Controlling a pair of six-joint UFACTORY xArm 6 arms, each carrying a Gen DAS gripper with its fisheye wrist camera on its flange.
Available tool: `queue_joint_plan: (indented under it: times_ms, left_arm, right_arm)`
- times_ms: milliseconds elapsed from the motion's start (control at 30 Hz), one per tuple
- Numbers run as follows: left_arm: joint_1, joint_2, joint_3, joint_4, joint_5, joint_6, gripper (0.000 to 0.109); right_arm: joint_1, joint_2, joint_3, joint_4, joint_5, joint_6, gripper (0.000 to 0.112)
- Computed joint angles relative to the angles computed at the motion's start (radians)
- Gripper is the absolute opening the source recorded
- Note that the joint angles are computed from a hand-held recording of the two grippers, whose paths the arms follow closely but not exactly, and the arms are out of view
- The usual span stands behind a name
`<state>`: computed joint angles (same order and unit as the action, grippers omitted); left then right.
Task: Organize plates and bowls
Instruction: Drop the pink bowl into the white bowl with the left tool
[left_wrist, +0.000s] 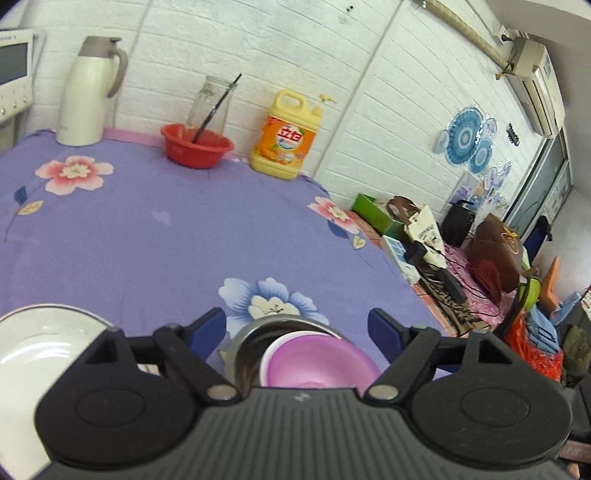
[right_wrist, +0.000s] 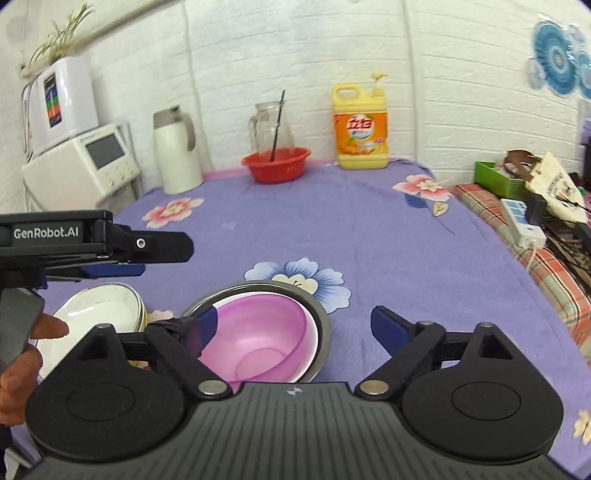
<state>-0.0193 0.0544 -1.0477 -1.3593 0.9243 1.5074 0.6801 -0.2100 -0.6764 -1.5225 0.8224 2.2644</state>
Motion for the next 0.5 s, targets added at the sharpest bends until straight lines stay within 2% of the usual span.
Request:
queue_joint_plan:
  times_ms: [100,267,500]
  left_arm:
    - [0.000,0.017,0.003,0.036,-0.016,-0.017,0.081]
    - [-0.024,0.064,-0.016,0.075,-0.087,-0.045,0.081]
    - [-0.076,0.116,-0.062,0.145,-0.145,-0.068,0.081]
  right_arm:
    - [0.006,0.006,0.030,-0.060,-0.014,0.158,0.103]
    - [-0.012,0.019,0.029,-0.005,-0.013,0.125,0.103]
    - [-0.091,0.049,0.020,-0.068,-0.111,0.175,0.103]
